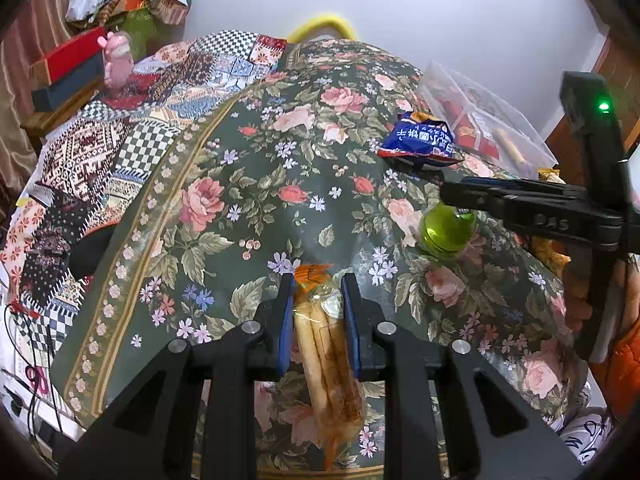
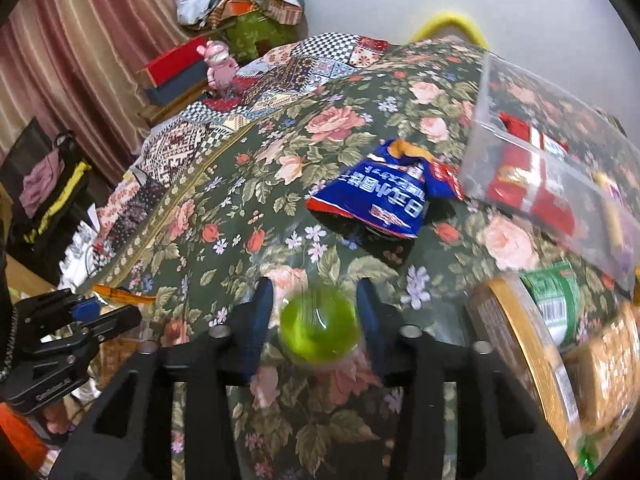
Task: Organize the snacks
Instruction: 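Carry the biscuit pack into the box with the left gripper while the right places the jar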
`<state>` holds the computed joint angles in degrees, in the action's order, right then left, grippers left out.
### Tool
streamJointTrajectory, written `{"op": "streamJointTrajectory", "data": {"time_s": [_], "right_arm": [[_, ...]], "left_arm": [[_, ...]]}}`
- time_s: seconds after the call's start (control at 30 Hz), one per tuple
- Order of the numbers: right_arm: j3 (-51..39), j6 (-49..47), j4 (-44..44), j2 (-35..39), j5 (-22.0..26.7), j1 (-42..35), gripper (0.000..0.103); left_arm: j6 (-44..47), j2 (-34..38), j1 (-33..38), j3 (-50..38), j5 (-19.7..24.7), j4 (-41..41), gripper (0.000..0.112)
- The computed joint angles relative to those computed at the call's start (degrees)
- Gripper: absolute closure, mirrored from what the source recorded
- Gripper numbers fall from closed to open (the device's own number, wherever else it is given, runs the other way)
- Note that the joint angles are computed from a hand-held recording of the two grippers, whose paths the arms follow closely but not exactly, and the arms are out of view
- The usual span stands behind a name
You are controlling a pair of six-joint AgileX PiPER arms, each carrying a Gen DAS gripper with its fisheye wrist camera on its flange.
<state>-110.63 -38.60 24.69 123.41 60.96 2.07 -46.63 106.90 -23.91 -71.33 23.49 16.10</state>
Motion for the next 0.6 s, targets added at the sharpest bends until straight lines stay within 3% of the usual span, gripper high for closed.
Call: {"op": "streamJointTrajectory", "data": {"time_s": [0.13,0.37,0.6], "right_arm": [[-4.1,2.4,-1.5,4.3,3.8,0.3,0.061],[2.4,-1.8,-1.1,0.9,-1.0,0.4,0.061],[4.0,-1.2,-1.9,-0.4,-2.1,0.3,0.061]], "left_arm": [[1.3,0.5,0.6,0.3,-0.7,-1.7,0.090],[3.4,2.2,1.3,-1.0,-0.8,-4.0,0.090],[2.2,1.9,0.6,-2.5,-0.5,-2.3,0.090]]}}
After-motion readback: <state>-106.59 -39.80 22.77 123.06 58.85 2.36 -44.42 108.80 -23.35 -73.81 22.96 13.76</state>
